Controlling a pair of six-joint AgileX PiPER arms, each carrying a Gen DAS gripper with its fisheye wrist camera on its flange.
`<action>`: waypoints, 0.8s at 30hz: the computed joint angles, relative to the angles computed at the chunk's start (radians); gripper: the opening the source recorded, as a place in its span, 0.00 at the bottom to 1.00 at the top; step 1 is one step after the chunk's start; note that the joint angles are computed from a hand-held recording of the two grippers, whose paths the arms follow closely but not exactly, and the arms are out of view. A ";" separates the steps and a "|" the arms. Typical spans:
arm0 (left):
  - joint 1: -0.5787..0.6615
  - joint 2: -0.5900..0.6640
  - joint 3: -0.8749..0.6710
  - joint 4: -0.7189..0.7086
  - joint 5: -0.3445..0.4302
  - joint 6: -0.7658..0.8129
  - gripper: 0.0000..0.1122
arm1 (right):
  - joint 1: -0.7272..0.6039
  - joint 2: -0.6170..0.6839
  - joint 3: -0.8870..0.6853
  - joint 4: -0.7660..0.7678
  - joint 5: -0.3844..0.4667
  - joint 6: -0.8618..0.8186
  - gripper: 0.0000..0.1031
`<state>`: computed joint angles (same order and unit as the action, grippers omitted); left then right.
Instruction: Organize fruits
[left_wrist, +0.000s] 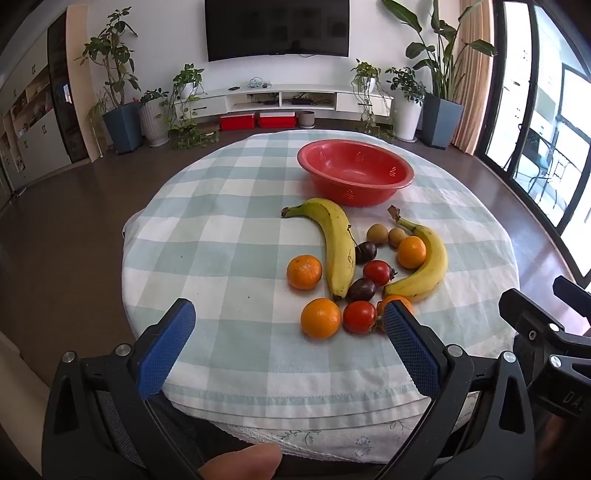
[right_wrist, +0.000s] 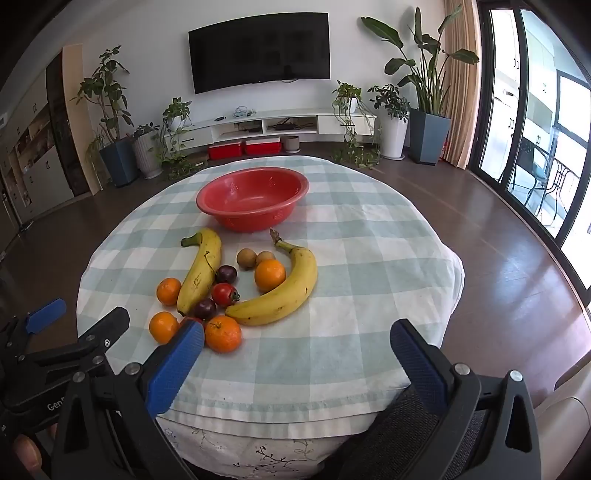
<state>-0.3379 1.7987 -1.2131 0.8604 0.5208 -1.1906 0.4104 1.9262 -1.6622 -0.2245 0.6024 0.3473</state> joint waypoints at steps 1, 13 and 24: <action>0.000 0.001 -0.001 0.001 0.000 0.000 0.92 | 0.000 0.000 0.000 -0.001 0.000 0.000 1.00; 0.000 0.001 -0.001 -0.002 0.000 0.003 0.92 | 0.001 -0.002 0.003 -0.002 -0.001 0.003 1.00; 0.001 0.001 -0.002 -0.005 0.000 0.005 0.92 | 0.003 -0.001 0.005 -0.005 -0.003 0.006 1.00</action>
